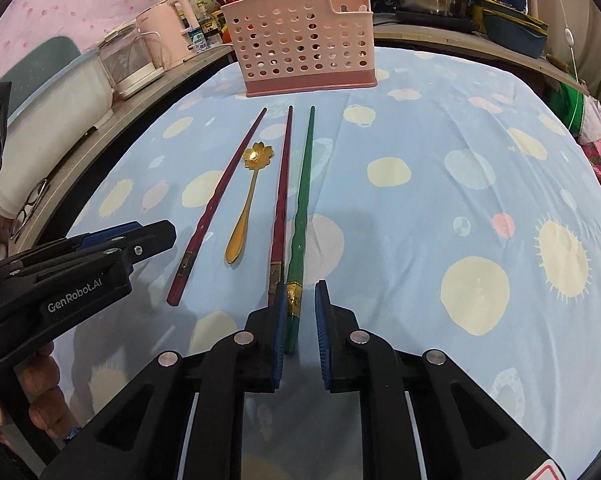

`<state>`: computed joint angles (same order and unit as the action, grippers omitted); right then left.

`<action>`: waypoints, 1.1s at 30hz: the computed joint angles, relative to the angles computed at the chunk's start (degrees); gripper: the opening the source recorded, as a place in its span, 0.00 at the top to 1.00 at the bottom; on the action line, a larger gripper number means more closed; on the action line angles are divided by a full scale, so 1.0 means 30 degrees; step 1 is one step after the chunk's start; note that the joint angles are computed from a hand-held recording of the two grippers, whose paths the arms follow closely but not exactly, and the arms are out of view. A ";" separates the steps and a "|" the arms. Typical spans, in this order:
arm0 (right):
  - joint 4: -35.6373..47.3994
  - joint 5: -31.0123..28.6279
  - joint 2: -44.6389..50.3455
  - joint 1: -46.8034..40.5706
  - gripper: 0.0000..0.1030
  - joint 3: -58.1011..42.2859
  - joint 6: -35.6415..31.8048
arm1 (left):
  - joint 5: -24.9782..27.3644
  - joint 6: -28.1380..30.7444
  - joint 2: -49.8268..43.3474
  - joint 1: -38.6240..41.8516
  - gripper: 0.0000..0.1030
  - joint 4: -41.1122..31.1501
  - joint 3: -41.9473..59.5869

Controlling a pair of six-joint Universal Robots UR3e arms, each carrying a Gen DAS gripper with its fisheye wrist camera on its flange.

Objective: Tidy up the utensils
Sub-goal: 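Grasp the green chopstick with right tool while left tool grasps a dark-red chopstick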

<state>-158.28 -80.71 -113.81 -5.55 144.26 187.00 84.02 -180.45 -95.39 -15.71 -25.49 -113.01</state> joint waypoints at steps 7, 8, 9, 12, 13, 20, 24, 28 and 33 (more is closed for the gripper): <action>-0.0215 -0.0041 0.0257 0.0144 0.90 0.0189 0.0103 | -0.0075 0.0083 0.0023 -0.0215 0.67 0.0011 -0.0278; -0.0232 0.0006 0.0248 0.0096 0.90 0.0220 0.0104 | -0.0099 0.0103 0.0010 -0.0259 0.67 0.0015 -0.0320; -0.0202 0.0079 0.0209 0.0006 0.92 0.0243 0.0085 | -0.0107 0.0136 -0.0009 -0.0299 0.67 0.0019 -0.0348; -0.0133 0.0263 -0.0019 -0.0222 0.93 0.0424 -0.0036 | -0.0099 0.0181 -0.0138 -0.0446 0.67 -0.0011 -0.0399; -0.0109 0.0336 -0.0074 -0.0300 0.93 0.0462 -0.0078 | -0.0146 0.0179 -0.0207 -0.0435 0.67 -0.0055 -0.0394; -0.0087 0.0467 -0.0170 -0.0414 0.93 0.0528 -0.0079 | 0.0008 0.0232 -0.0403 -0.0489 0.69 -0.0008 -0.0497; -0.0094 0.0452 -0.0173 -0.0411 0.93 0.0536 -0.0087 | -0.0142 0.0330 -0.0387 -0.0404 0.82 -0.0014 -0.0550; -0.0112 0.0458 -0.0171 -0.0403 0.93 0.0556 -0.0072 | -0.0317 0.0469 -0.0352 -0.0342 0.92 0.0012 -0.0635; -0.0125 0.0464 -0.0165 -0.0404 0.93 0.0560 -0.0082 | -0.0543 0.0492 -0.0227 -0.0263 0.93 0.0091 -0.0815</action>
